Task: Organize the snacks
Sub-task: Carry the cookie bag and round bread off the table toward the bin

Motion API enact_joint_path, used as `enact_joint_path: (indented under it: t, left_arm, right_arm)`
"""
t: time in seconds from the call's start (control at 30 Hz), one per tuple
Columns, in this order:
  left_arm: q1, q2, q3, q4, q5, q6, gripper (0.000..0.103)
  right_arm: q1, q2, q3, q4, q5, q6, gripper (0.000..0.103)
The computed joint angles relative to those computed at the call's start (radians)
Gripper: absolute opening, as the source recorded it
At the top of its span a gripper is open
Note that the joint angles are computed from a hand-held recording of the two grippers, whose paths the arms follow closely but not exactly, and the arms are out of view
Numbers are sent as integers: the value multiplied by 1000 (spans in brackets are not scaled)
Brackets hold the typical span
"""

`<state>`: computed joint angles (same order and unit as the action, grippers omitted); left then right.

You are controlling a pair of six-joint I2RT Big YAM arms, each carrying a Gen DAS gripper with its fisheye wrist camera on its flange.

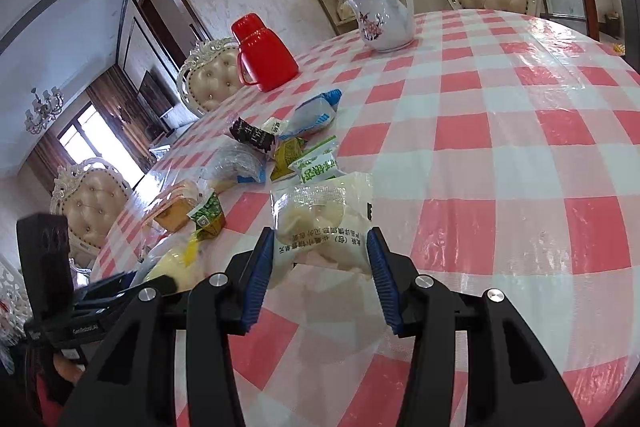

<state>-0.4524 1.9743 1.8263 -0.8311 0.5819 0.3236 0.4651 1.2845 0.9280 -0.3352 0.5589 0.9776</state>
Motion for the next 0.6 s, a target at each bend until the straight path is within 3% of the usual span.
enact_joint_path:
  t: [0.3,0.4,0.6]
  left_arm:
    - [32,-69,-115,130,-9,-81,67]
    - [43,-81,-133,145,5,-102,67]
    - [67,-136,-214,222,19,-141,67]
  right_arm:
    - [34,11,12,-22,7,57,47]
    - [77,49,58,-84,23,113,47]
    - [166,129,143,-100,50,113,47]
